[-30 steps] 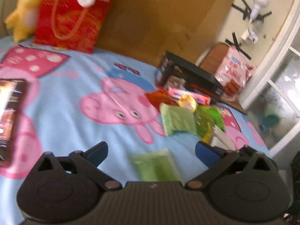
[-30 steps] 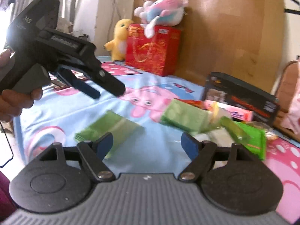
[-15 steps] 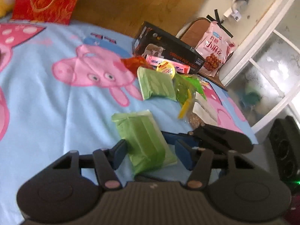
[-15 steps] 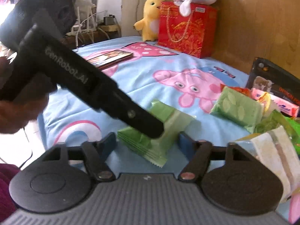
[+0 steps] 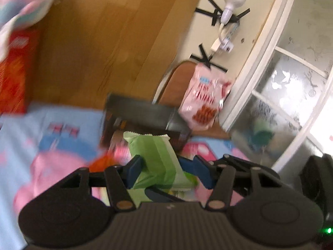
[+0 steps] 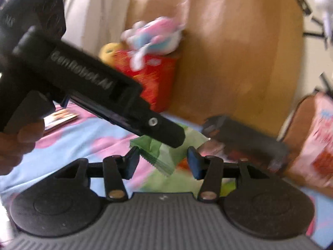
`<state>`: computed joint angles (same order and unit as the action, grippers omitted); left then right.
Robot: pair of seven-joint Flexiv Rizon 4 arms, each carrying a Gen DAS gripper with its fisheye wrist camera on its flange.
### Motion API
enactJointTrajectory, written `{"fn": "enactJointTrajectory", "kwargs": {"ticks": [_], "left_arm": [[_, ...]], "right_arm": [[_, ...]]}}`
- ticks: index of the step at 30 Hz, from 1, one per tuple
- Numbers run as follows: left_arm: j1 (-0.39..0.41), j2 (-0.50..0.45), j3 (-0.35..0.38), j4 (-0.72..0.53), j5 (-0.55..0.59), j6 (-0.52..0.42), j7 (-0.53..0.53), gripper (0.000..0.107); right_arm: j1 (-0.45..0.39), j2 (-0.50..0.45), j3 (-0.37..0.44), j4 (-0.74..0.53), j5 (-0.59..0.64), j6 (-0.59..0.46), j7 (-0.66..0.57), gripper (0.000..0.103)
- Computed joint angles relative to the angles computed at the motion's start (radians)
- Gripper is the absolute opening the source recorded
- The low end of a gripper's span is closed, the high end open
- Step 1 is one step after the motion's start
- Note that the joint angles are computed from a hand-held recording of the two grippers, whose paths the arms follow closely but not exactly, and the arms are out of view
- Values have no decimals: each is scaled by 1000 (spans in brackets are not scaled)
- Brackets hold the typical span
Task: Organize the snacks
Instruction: 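Close the left gripper on the light green pastry packet, then carry the packet into the black box and open the left gripper, then grasp the green leaf-print pastry packet with the left gripper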
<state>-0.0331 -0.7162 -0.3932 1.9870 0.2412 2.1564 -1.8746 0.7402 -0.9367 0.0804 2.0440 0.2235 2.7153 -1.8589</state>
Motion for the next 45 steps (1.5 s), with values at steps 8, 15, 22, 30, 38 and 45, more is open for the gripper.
{"fn": "enactJointTrajectory", "kwargs": {"ticks": [8, 15, 22, 30, 38, 45], "left_arm": [[-41, -193, -54, -419, -127, -285, 150, 58], [-180, -170, 183, -377, -379, -195, 115, 61], [-240, -204, 251, -418, -472, -369, 146, 53], [-247, -150, 242, -329, -479, -335, 148, 62], [-289, -40, 305, -101, -480, -123, 109, 80], [-69, -33, 109, 93, -266, 6, -45, 76]], "right_arm": [[-144, 12, -58, -217, -53, -278, 105, 56], [-279, -1, -13, -231, -117, -266, 324, 61], [-409, -39, 57, -270, -217, -410, 644, 61], [-347, -40, -14, -257, -230, -410, 736, 67], [-248, -5, -80, -163, -100, -283, 655, 67], [-310, 21, 20, 60, -429, -58, 584, 66]]}}
